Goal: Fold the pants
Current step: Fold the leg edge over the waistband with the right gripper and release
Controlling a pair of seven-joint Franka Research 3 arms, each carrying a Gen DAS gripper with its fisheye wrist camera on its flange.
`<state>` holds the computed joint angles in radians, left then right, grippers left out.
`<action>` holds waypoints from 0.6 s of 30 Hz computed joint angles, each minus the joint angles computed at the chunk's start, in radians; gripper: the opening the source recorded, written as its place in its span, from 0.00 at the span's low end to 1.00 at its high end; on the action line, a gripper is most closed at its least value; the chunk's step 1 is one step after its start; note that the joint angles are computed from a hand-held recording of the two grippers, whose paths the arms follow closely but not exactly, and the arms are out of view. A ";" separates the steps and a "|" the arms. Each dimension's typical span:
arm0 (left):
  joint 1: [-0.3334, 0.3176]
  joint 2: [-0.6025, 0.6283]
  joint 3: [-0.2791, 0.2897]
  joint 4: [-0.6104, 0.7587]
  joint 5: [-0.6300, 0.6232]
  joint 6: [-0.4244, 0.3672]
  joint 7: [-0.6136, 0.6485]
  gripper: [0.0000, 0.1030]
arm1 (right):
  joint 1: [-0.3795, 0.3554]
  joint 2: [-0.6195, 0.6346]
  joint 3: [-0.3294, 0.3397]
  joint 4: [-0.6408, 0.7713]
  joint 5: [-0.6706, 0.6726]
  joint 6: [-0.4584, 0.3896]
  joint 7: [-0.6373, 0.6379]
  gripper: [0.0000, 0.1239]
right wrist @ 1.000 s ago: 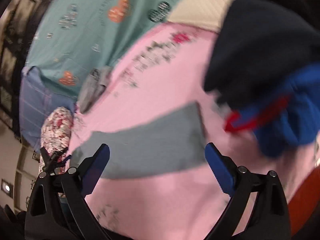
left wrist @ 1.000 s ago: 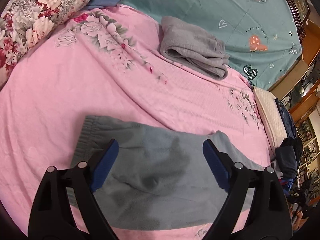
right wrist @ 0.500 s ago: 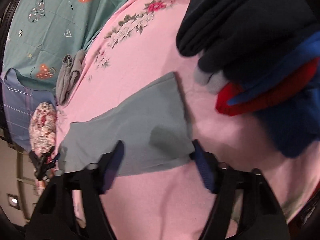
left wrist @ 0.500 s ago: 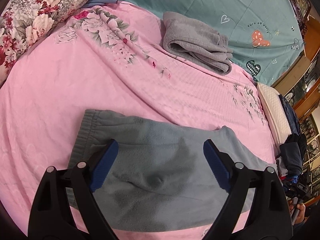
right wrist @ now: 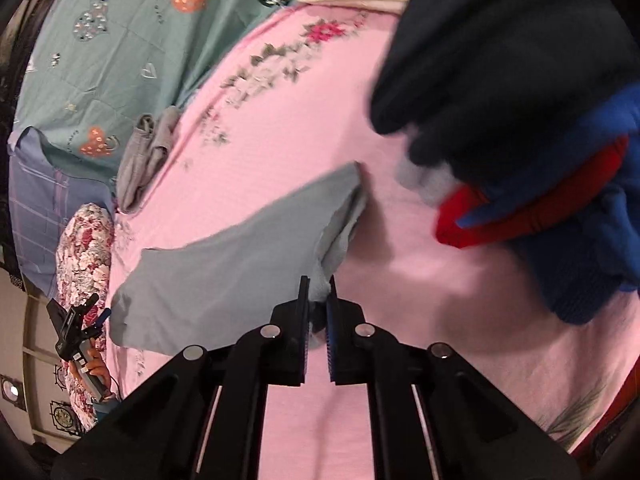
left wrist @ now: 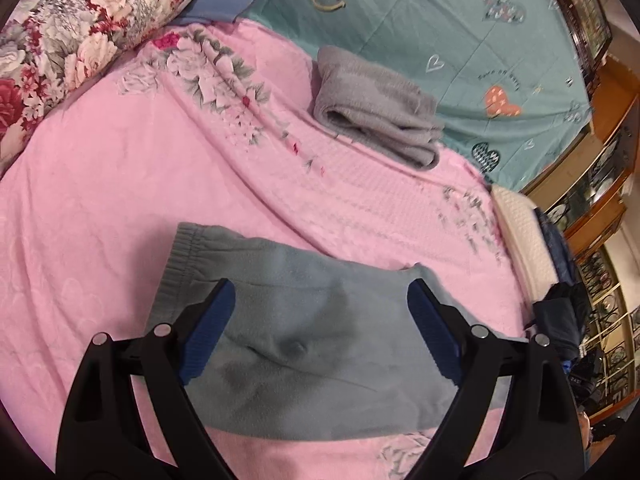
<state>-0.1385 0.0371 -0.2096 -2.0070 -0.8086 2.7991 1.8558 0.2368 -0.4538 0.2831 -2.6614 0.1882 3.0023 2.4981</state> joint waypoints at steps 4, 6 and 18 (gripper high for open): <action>-0.012 -0.082 0.018 -0.070 -0.121 0.026 0.119 0.90 | 0.033 0.122 -0.010 0.135 -0.022 0.046 -0.067 0.07; -0.027 -0.122 0.038 -0.109 -0.130 0.040 0.135 0.90 | 0.114 0.233 -0.061 0.253 0.000 0.062 -0.172 0.07; -0.100 -0.227 0.143 -0.233 -0.156 0.036 0.132 0.91 | 0.267 0.849 -0.021 0.993 0.368 -0.247 -0.817 0.09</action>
